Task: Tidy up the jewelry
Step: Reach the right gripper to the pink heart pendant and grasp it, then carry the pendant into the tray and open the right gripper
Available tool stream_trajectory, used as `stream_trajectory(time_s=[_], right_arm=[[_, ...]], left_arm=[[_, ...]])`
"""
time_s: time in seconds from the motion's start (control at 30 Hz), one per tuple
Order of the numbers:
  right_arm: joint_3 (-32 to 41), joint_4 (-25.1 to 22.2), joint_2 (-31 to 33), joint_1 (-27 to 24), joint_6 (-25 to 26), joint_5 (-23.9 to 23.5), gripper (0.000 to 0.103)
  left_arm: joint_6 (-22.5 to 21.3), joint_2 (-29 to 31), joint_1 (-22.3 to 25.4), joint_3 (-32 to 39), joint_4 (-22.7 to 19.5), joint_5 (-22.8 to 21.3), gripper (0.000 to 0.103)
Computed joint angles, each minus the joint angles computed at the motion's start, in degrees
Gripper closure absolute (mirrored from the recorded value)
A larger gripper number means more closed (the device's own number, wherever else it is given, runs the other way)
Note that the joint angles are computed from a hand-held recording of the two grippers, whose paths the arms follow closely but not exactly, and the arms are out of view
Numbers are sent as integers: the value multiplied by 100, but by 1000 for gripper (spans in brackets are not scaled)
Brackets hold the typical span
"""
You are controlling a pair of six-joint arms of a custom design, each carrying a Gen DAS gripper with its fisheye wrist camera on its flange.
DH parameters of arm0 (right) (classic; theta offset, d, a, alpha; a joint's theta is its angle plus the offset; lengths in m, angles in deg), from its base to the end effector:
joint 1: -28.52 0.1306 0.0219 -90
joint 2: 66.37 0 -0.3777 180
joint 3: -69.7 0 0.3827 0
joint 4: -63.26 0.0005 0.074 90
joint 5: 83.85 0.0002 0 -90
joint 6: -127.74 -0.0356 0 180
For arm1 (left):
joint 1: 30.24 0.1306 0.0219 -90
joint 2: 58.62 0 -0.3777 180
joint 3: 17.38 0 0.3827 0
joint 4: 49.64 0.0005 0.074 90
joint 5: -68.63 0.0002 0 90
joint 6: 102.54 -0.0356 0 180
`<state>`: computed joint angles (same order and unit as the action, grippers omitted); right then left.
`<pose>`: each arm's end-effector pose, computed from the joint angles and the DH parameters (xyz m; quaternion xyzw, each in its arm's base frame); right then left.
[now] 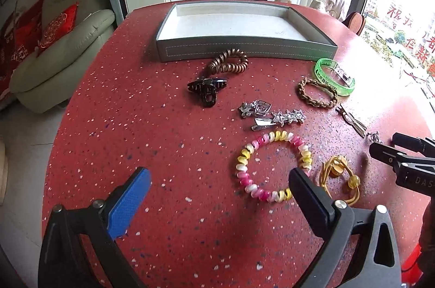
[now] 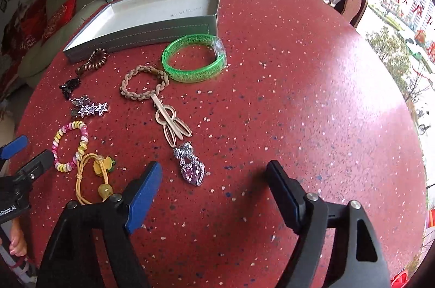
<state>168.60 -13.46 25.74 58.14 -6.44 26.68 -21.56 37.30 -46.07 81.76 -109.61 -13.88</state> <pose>0.3998 0.2123 0.4524 0.1536 0.9572 -0.0374 0.2425 0.4822 -0.1421 0.4363 0.2240 0.9297 -0.0794 0.2813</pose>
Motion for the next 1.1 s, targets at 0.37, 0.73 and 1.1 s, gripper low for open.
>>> stream_trajectory(time_s=[0.37,0.73,1.1], right_arm=[[401,-208,240,190,389,-108,84],[1300,-57,319,-335,914,-558,84],[4249,-692,2164,-1275,1535,-1364,84]], left_arm=[[-604,257,-287,308,-220,176,75],[-505,564,-31,1238,-680,1088,75],[-170,2649,-35,4796,-1476,1003,82]])
